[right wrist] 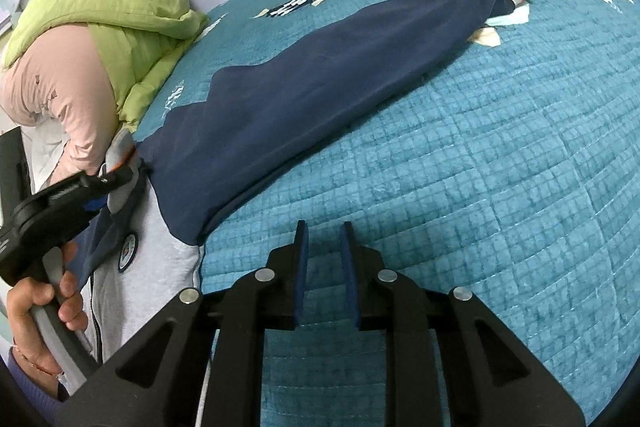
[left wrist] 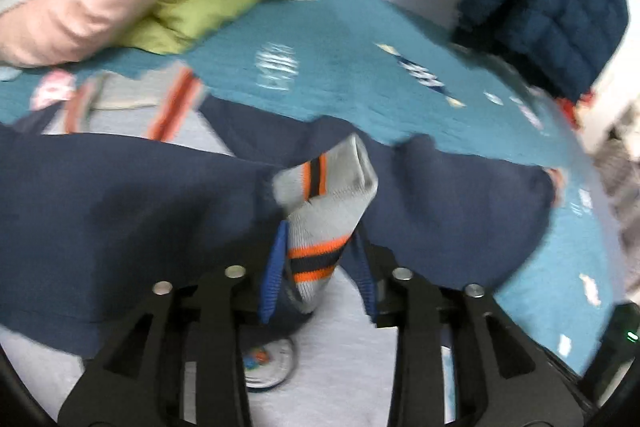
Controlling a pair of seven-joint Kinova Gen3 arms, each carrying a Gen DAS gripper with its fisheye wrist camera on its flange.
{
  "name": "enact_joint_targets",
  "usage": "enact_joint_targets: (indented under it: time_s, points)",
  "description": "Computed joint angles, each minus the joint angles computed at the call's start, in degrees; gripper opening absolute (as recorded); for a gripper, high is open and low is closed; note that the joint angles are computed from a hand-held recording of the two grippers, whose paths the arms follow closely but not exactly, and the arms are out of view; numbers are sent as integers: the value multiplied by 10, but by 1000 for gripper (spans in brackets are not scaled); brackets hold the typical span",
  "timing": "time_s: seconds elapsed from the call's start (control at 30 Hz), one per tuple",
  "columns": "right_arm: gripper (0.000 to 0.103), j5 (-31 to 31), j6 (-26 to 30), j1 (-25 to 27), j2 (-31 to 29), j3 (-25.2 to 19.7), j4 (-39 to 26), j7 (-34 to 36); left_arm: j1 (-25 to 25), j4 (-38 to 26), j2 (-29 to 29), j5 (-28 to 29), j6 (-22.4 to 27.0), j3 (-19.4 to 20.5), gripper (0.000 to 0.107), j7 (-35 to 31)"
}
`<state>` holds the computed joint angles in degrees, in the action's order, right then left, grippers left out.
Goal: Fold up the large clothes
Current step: 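Carry the held cuff across the jacket front with the left tool, then open the left tool to release the cuff on the jacket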
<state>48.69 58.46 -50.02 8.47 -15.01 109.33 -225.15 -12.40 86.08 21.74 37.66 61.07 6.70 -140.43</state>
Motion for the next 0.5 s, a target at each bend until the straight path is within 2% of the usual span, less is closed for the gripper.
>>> enact_joint_targets:
  time_s: [0.07, 0.13, 0.23, 0.3, 0.4, 0.5]
  points:
    - [18, 2, 1, -1, 2, 1, -1, -5, 9, -27, 22, -24, 37, 3, 36, 31]
    - [18, 0, 1, -1, 1, 1, 0, -7, 23, -26, 19, -32, 37, -6, 36, 28]
    - [21, -2, 8, 0, -1, 1, -8, -1, -19, -27, 21, 6, 80, 22, 36, -2]
    - [22, 7, 13, -2, -5, 1, -13, -8, -49, -35, 17, 33, 116, 22, 41, -34]
    - [33, 31, 5, 3, -3, 2, -33, 0, -84, -42, 4, 67, 128, -5, 55, -85]
    - [37, 62, -27, 9, 11, 9, -66, 22, -103, -60, -2, 57, 98, -30, 55, -96]
